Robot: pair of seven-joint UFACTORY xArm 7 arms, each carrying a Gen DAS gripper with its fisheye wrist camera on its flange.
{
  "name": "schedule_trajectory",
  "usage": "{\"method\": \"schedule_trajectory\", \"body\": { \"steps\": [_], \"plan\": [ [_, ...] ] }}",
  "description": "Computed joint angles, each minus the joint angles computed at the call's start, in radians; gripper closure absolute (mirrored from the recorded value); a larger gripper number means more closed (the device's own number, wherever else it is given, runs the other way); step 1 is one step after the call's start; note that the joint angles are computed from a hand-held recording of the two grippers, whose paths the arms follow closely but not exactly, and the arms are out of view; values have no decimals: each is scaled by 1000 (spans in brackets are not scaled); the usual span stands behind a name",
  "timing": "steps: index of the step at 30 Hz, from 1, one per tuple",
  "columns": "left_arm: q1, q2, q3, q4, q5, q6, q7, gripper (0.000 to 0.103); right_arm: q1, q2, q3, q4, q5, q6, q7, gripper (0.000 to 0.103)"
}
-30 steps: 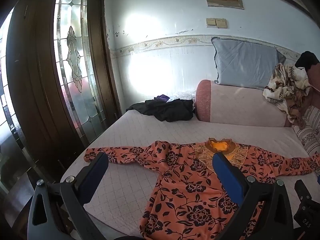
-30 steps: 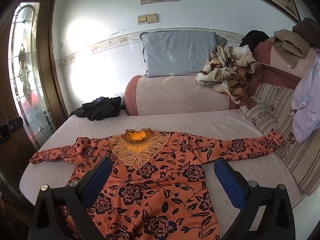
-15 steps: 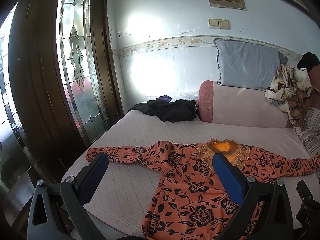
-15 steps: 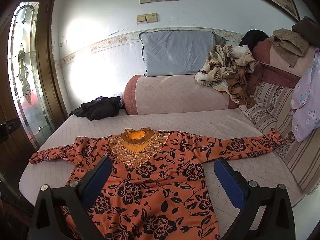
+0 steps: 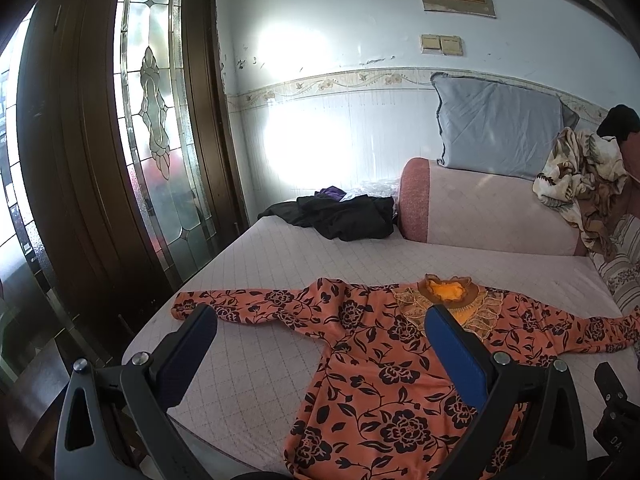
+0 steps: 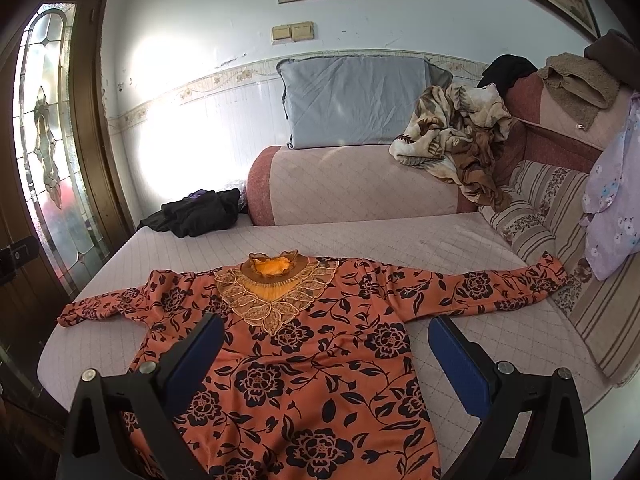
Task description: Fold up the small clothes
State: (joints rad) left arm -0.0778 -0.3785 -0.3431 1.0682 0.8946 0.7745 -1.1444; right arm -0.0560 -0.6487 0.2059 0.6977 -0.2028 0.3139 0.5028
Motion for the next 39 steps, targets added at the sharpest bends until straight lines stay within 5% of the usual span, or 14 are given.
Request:
{"method": "schedule_trajectory", "body": {
  "steps": [39],
  "plan": [
    [-60, 142, 49, 80, 38, 32, -1, 0, -1, 155, -15, 69, -23, -31, -5, 0]
  ]
}}
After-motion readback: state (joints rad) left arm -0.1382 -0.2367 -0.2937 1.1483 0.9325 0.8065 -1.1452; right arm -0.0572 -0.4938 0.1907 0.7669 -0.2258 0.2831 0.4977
